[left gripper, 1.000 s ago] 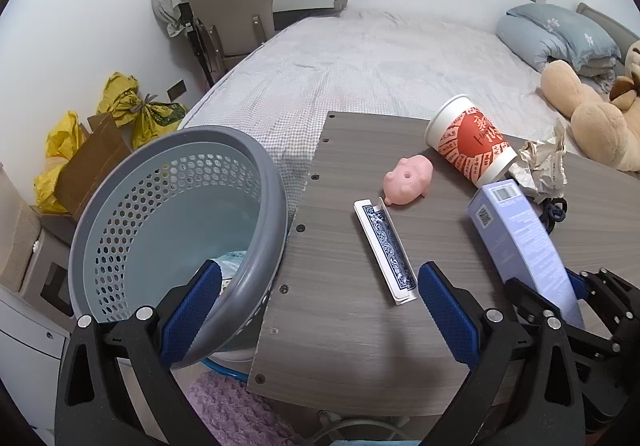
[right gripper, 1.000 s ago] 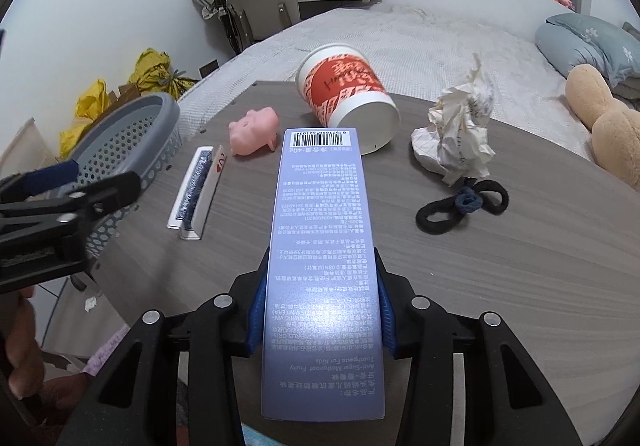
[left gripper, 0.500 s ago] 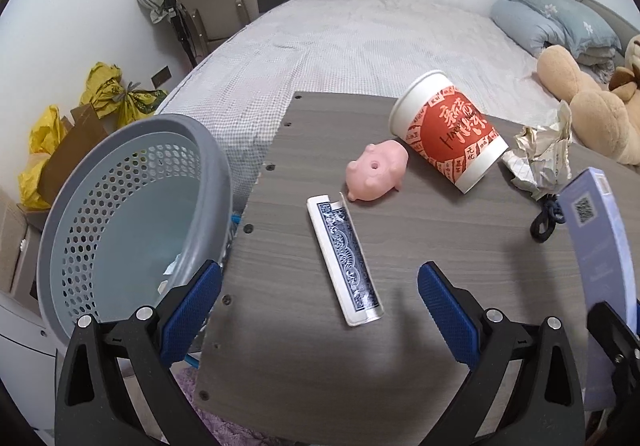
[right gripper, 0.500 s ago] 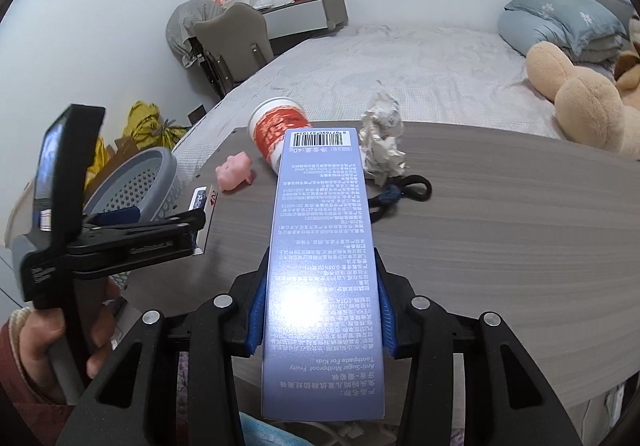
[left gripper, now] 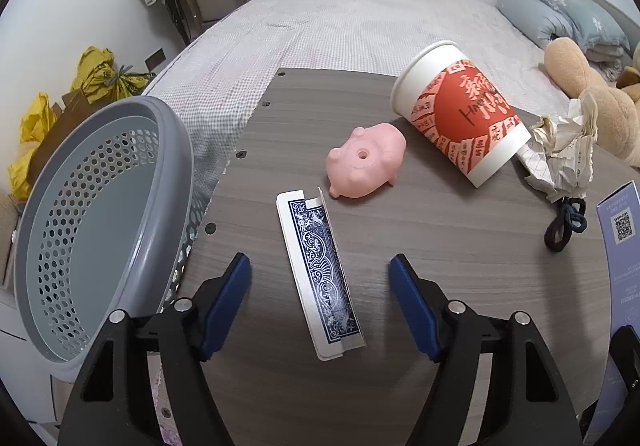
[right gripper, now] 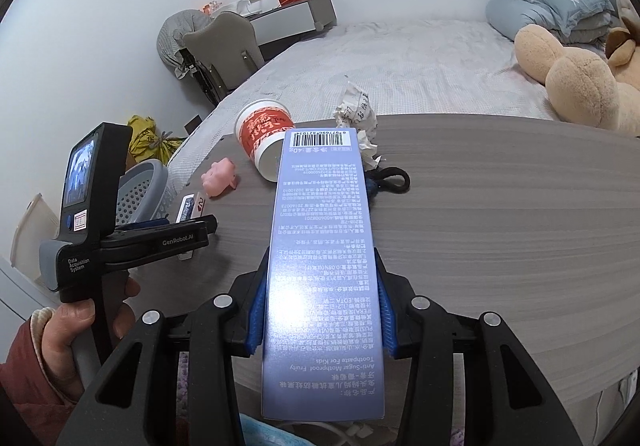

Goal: Collect trash
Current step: 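Grasp the blue-patterned card pack with the left tool while the right tool holds the box, then carry the box and card pack over the grey basket and open both tools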

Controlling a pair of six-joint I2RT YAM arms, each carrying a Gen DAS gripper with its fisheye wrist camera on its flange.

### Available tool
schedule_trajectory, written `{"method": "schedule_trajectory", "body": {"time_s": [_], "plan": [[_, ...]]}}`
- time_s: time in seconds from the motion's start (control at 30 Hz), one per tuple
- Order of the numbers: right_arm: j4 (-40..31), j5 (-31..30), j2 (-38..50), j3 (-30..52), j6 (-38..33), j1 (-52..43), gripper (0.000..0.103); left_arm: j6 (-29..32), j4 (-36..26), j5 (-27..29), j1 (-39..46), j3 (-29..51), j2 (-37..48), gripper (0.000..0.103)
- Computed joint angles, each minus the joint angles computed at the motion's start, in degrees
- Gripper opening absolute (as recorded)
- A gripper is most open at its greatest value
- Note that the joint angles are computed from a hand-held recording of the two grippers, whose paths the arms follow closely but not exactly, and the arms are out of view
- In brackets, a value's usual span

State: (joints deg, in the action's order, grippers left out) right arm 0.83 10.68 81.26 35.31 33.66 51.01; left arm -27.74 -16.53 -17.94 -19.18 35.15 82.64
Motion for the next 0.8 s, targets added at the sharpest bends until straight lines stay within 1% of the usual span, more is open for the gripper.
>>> {"method": "schedule_trajectory", "body": {"time_s": [0.03, 0.07, 0.13, 0.17, 0.2, 0.27, 0.33, 0.4, 0.5, 0.67, 0.8], "plan": [[0.06, 0.02, -0.10, -0.09, 0.00, 0.03, 0.043, 0.15, 0.36, 0.55, 0.20, -0.25, -0.28, 0.059], [0.12, 0.00, -0.21, -0.24, 0.03, 0.02, 0.043, 0.37, 0.70, 1.36, 0.43, -0.59, -0.70, 0.056], [0.11, -0.01, -0.28, -0.28, 0.03, 0.03, 0.043, 0.67, 0.97, 2.76, 0.56, -1.08, -1.44, 0.041], [0.07, 0.05, -0.42, -0.35, 0.01, 0.03, 0.043, 0.82, 0.95, 2.84, 0.21, -1.27, -1.74, 0.036], [0.02, 0.10, -0.49, -0.33, 0.07, 0.09, 0.043, 1.12, 0.92, 3.14, 0.03, -1.52, -2.17, 0.026], [-0.15, 0.22, -0.78, -0.32, 0.24, 0.23, 0.043, 1.46, 0.87, 4.31, 0.08, -2.05, -3.02, 0.024], [-0.74, 0.92, -1.12, -0.14, 0.53, 0.79, 0.043, 1.73, 0.56, 5.51, 0.35, -2.77, -4.30, 0.018], [-1.50, 1.77, -1.56, 0.12, 0.77, 1.53, 0.043, 1.80, -0.04, 5.90, 0.26, -3.46, -5.76, 0.017], [-3.08, 3.18, -2.15, 0.82, 1.29, 2.95, 0.043, 1.89, -1.22, 4.96, -0.65, -4.84, -9.10, 0.017], [-5.91, 5.31, -3.19, 2.42, 2.02, 5.21, 0.043, 2.24, -4.47, 2.67, -2.37, -6.80, -16.52, 0.017], [-7.95, 7.45, -3.00, 4.48, 2.46, 7.88, 0.043, 3.72, -7.59, 2.02, -2.16, -7.90, -23.36, 0.017]]}}
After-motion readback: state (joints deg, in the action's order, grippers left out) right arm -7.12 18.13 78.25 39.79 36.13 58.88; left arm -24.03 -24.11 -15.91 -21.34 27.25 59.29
